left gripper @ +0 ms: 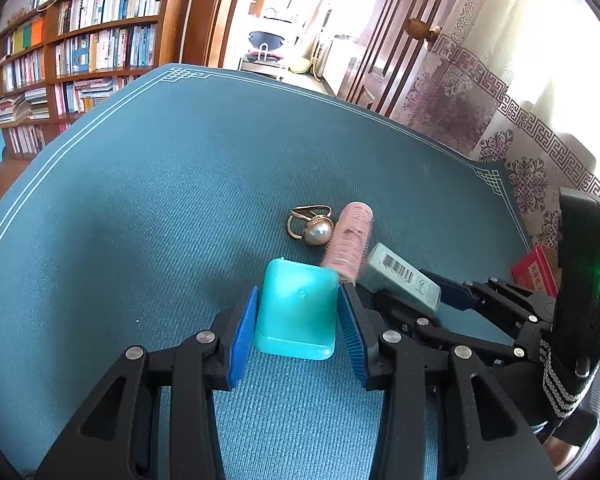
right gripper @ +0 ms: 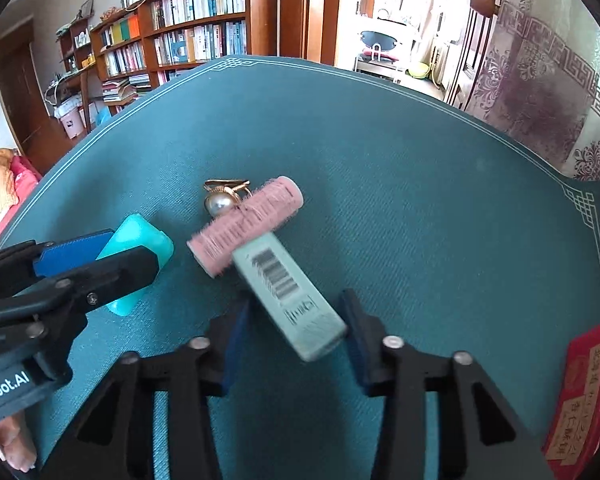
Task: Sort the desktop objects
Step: 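Grasp the teal case with the left gripper while the right grasps the white barcode box, then carry the teal case and barcode box into the pink tin and release both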
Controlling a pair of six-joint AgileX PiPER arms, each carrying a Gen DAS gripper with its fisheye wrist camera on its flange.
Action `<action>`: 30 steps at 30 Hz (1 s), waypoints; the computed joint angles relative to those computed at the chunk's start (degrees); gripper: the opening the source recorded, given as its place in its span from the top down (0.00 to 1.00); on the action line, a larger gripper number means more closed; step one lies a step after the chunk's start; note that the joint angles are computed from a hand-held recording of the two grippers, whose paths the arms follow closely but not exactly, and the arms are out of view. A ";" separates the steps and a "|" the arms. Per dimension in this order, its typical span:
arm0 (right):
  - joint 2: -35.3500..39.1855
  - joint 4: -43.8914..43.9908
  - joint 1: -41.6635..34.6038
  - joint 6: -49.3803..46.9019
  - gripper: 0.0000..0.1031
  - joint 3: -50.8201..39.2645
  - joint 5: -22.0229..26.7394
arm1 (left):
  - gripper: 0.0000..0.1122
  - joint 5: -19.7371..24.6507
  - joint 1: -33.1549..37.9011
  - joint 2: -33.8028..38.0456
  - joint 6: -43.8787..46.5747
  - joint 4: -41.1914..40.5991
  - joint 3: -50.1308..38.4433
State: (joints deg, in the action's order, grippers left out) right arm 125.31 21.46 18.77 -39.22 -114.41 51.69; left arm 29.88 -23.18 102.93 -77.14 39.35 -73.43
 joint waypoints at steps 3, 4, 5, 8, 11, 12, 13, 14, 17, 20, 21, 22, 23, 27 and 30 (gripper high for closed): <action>-1.16 0.20 -0.08 0.70 0.67 2.11 -1.18 | 0.61 -0.06 0.00 -0.08 -0.09 0.13 0.14; -1.34 0.51 -0.23 1.08 0.70 2.34 -0.96 | 0.61 -0.06 0.00 -0.08 -0.09 0.13 0.14; -2.27 1.28 -0.48 0.99 0.72 3.89 -1.13 | 0.61 -0.06 0.00 -0.08 -0.09 0.13 0.14; -3.89 2.34 -1.02 1.37 0.73 6.14 -1.55 | 0.61 -0.14 -0.11 -0.17 -0.25 0.43 0.16; -5.92 3.64 -2.18 1.96 0.74 9.08 -2.31 | 0.61 -0.32 -0.33 -0.37 -0.03 0.54 0.14; -6.34 4.19 -2.51 2.06 0.74 9.73 -2.48 | 0.61 -0.49 -0.38 -0.48 0.13 0.49 0.20; -7.47 5.41 -3.24 1.97 0.74 11.30 -2.81 | 0.61 -0.70 -0.50 -0.56 0.38 0.41 0.22; -8.05 6.13 -3.68 2.10 0.74 11.97 -3.03 | 0.61 -0.91 -0.58 -0.68 0.56 0.38 0.33; -11.09 8.53 -5.27 1.71 0.74 15.72 -4.80 | 0.61 -2.08 -0.81 -0.88 1.89 -0.59 0.45; -14.67 11.05 -6.93 0.68 0.74 19.94 -6.72 | 0.61 -3.67 -0.89 -0.96 4.43 -2.63 0.56; -15.69 11.81 -7.50 0.41 0.74 21.13 -7.21 | 0.61 -4.09 -0.98 -0.92 5.14 -3.24 0.53; -17.05 12.79 -8.28 -0.10 0.74 22.76 -7.95 | 0.61 -4.45 -1.09 -0.82 5.64 -3.68 0.47; -18.11 13.54 -9.01 -0.74 0.74 24.09 -8.51 | 0.61 -4.80 -1.14 -0.77 6.52 -4.42 0.34; -21.84 17.02 -13.06 -3.25 0.74 28.23 -9.84 | 0.61 -4.72 -2.13 -0.50 7.66 -4.84 -0.62; -24.62 19.64 -16.20 -5.69 0.74 31.51 -10.96 | 0.61 -3.39 -3.69 0.09 8.11 -4.03 -2.16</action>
State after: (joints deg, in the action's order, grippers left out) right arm 100.68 41.10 2.57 -44.91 -82.90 40.73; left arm 26.50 -26.87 103.01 -69.03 35.32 -75.59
